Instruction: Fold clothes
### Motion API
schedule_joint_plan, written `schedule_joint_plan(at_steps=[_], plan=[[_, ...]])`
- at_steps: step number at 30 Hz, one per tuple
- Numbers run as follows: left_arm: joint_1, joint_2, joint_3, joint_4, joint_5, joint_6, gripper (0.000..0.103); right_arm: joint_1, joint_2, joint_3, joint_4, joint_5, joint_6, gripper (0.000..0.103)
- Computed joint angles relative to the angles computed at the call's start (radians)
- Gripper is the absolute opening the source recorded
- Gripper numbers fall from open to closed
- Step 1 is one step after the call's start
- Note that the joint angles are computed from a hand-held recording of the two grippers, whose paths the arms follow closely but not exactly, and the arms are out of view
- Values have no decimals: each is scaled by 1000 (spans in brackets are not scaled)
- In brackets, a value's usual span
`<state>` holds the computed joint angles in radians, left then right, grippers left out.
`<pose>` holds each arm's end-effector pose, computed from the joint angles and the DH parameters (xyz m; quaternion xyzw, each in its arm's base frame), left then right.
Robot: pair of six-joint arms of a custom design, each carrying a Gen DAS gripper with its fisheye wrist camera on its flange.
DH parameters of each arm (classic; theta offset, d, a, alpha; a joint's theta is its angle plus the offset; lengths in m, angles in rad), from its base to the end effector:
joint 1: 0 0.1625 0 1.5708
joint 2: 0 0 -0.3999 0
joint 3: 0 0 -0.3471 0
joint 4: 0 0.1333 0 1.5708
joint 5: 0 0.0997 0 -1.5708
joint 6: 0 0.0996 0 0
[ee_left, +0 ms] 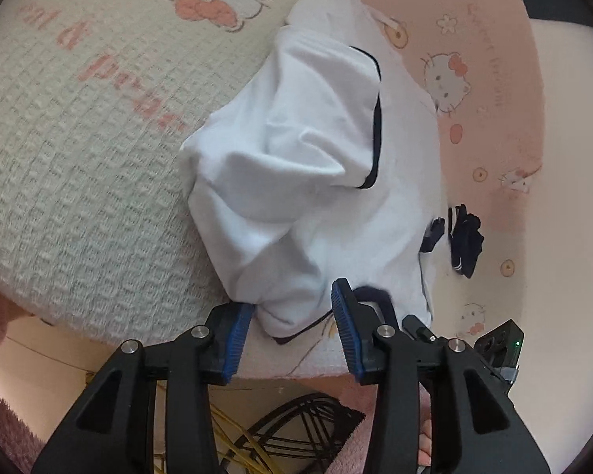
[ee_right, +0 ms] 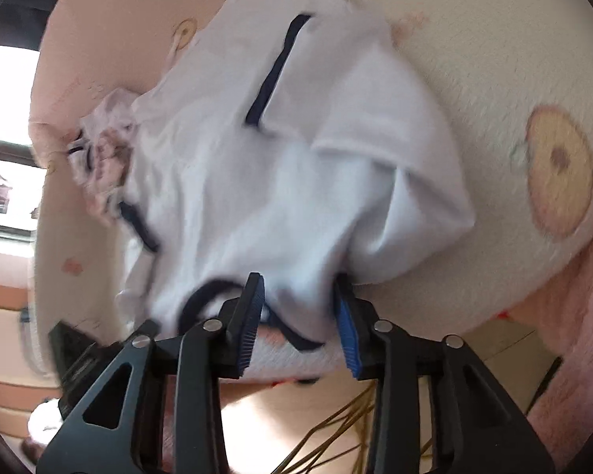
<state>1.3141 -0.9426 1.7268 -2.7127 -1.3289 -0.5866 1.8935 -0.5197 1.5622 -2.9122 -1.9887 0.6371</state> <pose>-0.0024 -0.6280 0.1852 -0.1816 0.9601 -0.2097 0.0361 0.2924 -0.5814 0.0037 -0.1819 -0.9506 0.2239 0.1147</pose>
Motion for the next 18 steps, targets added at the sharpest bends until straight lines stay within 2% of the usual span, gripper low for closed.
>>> schedule_joint_plan(at_steps=[3, 5, 7, 8, 10, 12, 13, 14, 15, 16, 18], plan=[[-3, -41, 44, 25, 6, -54, 43, -7, -27, 34, 46, 40, 58, 28], [2, -44, 56, -8, 11, -73, 43, -21, -49, 88, 14, 89, 88, 28], [19, -18, 37, -63, -18, -71, 45, -41, -49, 106, -49, 117, 99, 29], [27, -4, 27, -91, -34, -71, 47, -47, -42, 98, -66, 121, 91, 30], [21, 16, 4, -94, -21, -28, 51, -39, -13, 45, -55, 89, 26, 33], [8, 30, -7, -92, 7, 10, 52, -30, 17, -11, -40, 55, -40, 34], [1, 32, -7, -89, 22, 22, 49, -24, 30, -35, -22, 33, -64, 33], [-7, 34, -10, -76, 38, 37, 45, -20, 36, -45, -17, 24, -76, 27], [-7, 35, -20, -51, 34, 59, 15, -18, 44, -60, -9, 23, -89, 12], [-4, 36, -26, -37, 25, 62, 7, -15, 52, -75, 0, 21, -103, 9], [1, 31, -17, -63, 15, 58, 7, -4, 61, -87, -9, 7, -137, 6]])
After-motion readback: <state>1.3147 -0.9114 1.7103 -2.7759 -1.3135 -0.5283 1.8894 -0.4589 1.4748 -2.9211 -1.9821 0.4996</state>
